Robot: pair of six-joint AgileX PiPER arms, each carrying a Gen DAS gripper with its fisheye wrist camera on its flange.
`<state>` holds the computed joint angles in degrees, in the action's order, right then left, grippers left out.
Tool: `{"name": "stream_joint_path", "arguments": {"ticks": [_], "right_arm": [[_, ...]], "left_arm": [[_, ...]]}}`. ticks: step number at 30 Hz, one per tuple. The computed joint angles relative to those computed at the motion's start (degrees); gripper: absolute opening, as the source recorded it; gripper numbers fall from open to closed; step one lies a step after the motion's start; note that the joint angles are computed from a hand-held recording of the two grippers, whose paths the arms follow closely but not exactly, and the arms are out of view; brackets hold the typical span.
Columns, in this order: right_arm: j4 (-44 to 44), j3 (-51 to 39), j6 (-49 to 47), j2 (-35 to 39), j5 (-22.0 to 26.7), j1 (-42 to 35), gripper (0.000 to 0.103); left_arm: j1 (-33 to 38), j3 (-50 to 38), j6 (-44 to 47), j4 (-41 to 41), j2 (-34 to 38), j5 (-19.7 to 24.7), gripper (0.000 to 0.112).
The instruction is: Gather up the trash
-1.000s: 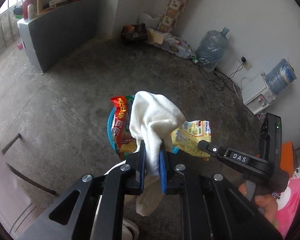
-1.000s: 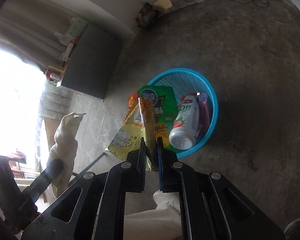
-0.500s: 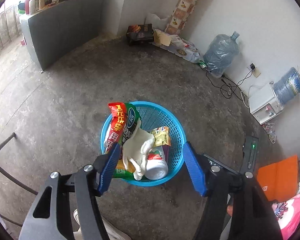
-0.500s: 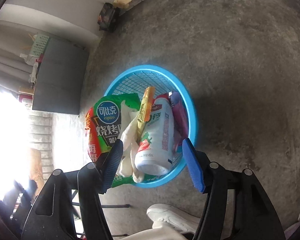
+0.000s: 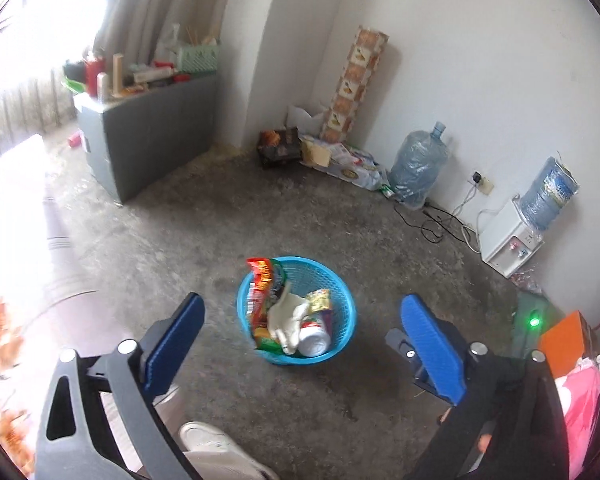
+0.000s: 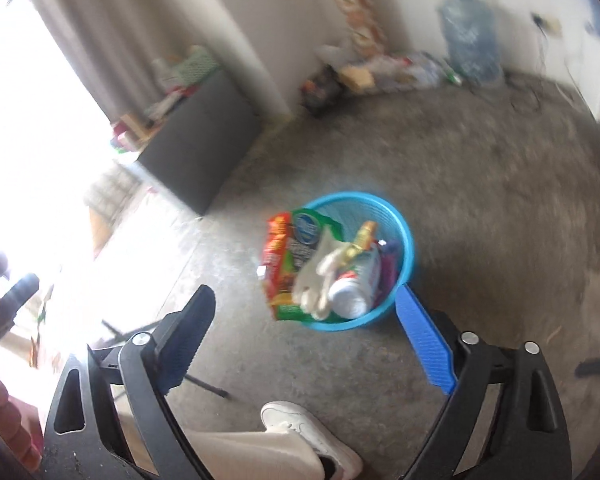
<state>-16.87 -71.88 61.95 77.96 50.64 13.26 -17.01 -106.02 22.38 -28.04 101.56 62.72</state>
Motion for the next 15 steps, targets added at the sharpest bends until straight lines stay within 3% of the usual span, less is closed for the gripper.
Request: {"name": "stream_joint_path", "arguments": {"ticks": [8, 15], "right_arm": [[-14.4, -14.8, 0.4, 4.0, 11.3, 18.3, 0.095], [-22.8, -23.7, -0.6, 9.2, 18.1, 28.9, 0.095]], "left_arm": [[15.1, 8.3, 0.5, 1.0, -13.5, 3.9, 0.098], [25.1, 15.8, -0.5, 7.3, -21.8, 1.4, 0.098]]}}
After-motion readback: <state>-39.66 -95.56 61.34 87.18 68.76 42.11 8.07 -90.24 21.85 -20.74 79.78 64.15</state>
